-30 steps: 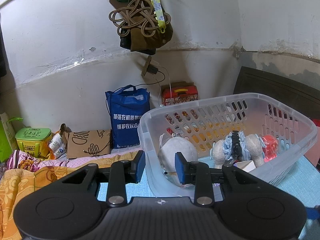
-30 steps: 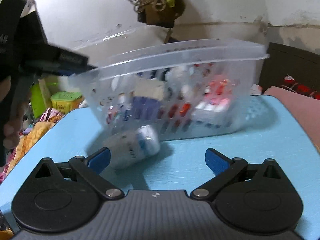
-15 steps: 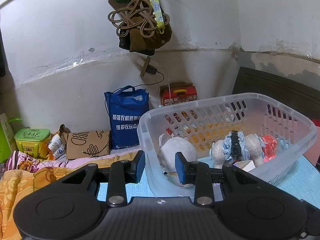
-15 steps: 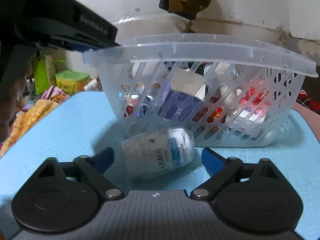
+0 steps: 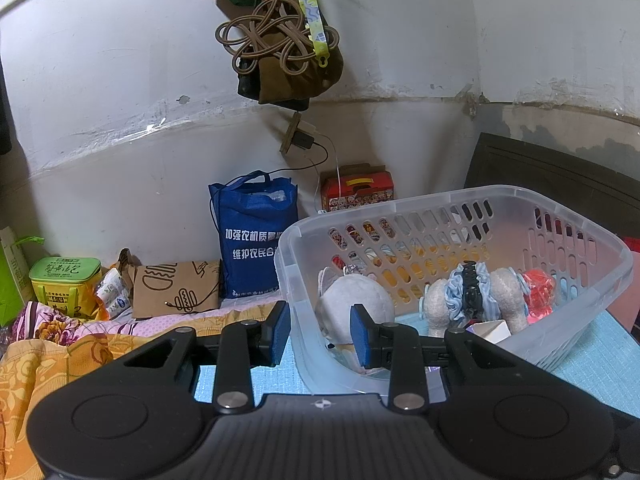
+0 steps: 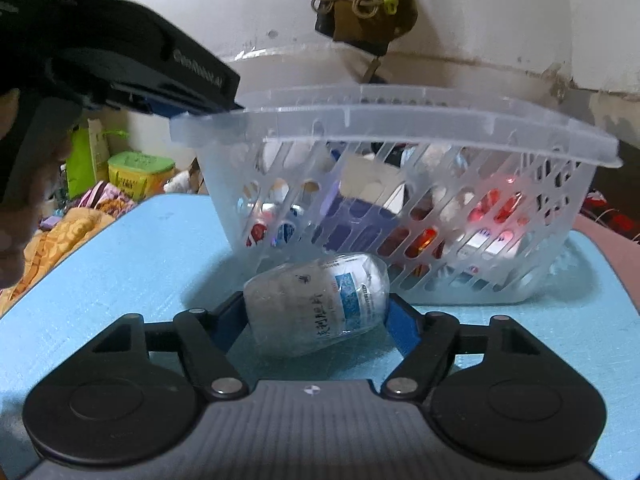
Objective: Organize objects
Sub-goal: 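Grasp the white medicine bottle with the right tool, then carry the bottle over the basket and open the right tool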
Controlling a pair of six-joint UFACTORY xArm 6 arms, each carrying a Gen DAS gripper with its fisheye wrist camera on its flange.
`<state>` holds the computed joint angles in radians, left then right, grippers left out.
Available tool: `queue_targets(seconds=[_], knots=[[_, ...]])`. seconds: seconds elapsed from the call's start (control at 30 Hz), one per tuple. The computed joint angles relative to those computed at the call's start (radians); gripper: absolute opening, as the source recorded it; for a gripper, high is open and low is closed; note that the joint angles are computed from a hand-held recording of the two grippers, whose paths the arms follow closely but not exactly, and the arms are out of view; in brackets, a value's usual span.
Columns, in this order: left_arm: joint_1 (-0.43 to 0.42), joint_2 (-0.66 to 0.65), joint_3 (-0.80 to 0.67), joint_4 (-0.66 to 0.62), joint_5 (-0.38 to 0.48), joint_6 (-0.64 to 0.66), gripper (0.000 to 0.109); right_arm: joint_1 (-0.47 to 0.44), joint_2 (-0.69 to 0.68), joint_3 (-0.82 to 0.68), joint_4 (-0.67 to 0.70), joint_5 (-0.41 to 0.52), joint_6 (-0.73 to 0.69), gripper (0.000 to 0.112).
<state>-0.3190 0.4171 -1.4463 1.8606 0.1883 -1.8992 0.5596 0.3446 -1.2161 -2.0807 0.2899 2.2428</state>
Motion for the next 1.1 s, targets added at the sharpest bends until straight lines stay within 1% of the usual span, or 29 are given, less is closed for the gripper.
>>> queue_targets(seconds=[0.2,0.23,0.37,0.5,0.57,0.67,0.8,0.83,0.9,0.97,1.03,1.1], knots=[[0.000,0.000,0.000,0.002,0.000,-0.003,0.036,0.008,-0.030,0.034,-0.066,0.022,0.096,0.076],[0.000,0.000,0.001,0.001,0.002,-0.003,0.036,0.009,-0.037,0.044,-0.074,0.035,0.119,0.076],[-0.001,0.000,0.001,0.003,0.003,-0.006,0.036,0.001,-0.064,0.075,-0.128,0.041,0.208,0.076],[-0.001,0.000,0.001,0.003,0.003,-0.006,0.036,0.004,-0.101,0.123,-0.160,0.069,0.256,0.076],[-0.002,-0.001,0.001,0.006,0.004,-0.008,0.036,0.009,-0.134,0.163,-0.203,0.084,0.309,0.076],[0.000,-0.001,0.000,0.005,0.003,-0.009,0.036,0.020,-0.191,0.227,-0.228,0.108,0.338,0.076],[-0.001,-0.002,0.002,0.008,0.003,-0.012,0.036,0.028,-0.327,0.334,-0.293,0.156,0.392,0.076],[0.000,-0.002,0.002,0.010,0.003,-0.015,0.036,0.028,-0.375,0.361,-0.312,0.173,0.393,0.076],[-0.001,-0.002,0.003,0.004,0.003,-0.008,0.036,0.025,-0.447,0.389,-0.295,0.206,0.337,0.076],[0.000,-0.002,0.003,0.003,0.004,-0.008,0.036,-0.003,-0.473,0.355,-0.276,0.172,0.288,0.076],[-0.001,-0.005,0.007,0.005,0.005,-0.011,0.036,-0.050,-0.431,0.251,-0.266,0.071,0.270,0.076],[-0.001,-0.005,0.006,0.006,0.004,-0.011,0.036,-0.097,-0.327,0.098,-0.253,-0.072,0.280,0.076]])
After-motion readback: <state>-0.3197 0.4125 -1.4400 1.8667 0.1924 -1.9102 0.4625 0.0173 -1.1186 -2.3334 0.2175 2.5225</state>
